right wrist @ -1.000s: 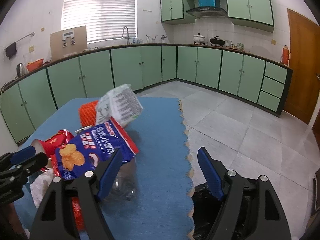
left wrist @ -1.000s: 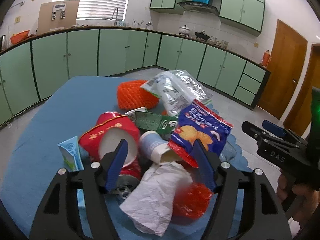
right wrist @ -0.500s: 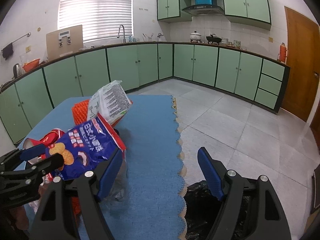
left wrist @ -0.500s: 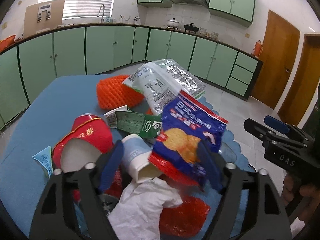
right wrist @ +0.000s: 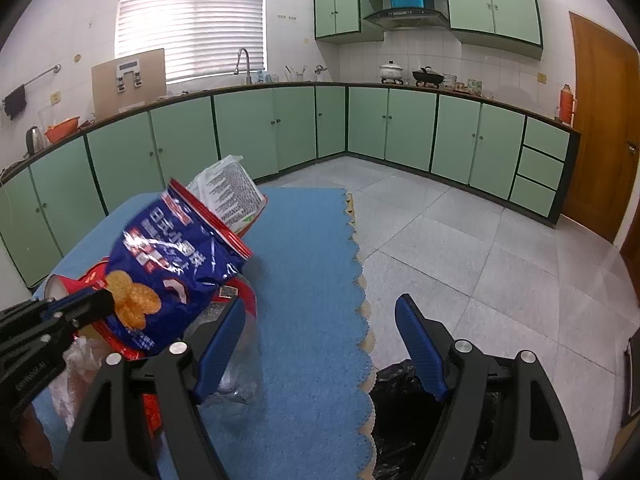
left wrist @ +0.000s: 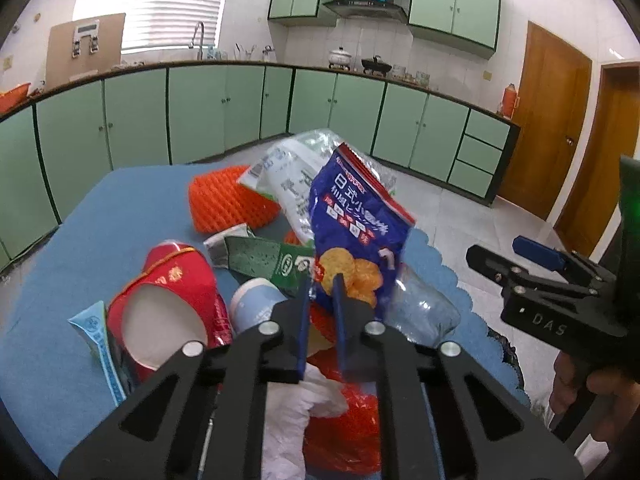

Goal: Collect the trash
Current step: 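Close the left gripper on the blue chip bag, then close the right gripper on the white plastic wrapper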

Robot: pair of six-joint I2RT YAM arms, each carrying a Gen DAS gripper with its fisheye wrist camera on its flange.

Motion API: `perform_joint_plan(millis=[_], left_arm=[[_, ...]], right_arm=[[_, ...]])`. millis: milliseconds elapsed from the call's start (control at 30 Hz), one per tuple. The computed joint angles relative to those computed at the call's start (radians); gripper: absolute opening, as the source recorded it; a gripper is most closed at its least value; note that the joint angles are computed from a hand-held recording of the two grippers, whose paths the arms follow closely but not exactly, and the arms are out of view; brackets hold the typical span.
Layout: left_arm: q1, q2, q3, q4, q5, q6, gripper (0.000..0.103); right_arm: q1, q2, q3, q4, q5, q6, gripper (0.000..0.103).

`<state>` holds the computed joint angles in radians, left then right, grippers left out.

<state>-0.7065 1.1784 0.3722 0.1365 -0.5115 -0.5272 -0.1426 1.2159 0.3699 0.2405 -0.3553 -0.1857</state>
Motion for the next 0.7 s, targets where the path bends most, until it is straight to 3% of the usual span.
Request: perform_joint_plan(millis=[167,333,433,567,700], left_arm=[[-0.047,-0.077,-0.017,-0.037,-0.101,-0.032,0.001],[-0.103,-0.187,-0.021,-0.15,-0.212,-0.106,0.001],[-0.141,-0.179,-0.001,-0.215,-0.273,-0.15,0.001],[-0.145,-0.186,-0.001,-0.246,-0.291,-0.184,0.001],[-0.122,-0.258,-0.002,-0.261,-0.311,-0.147,0.0]], right_arm=[[-0.003,-0.016,-0.007,-0.007,-0.018,0.005,0.076],[0.029,-0.032,-0.018,-0.024,-0.041,0.017,0.076],[0.075,-0.01,-0.021,-0.009,-0.03,0.027,0.076],[0.139,0.024,-0.012,0.001,0.005,0.047,0.076],[0.162,0.061,0.035,0.013,0.0,0.06,0.076]])
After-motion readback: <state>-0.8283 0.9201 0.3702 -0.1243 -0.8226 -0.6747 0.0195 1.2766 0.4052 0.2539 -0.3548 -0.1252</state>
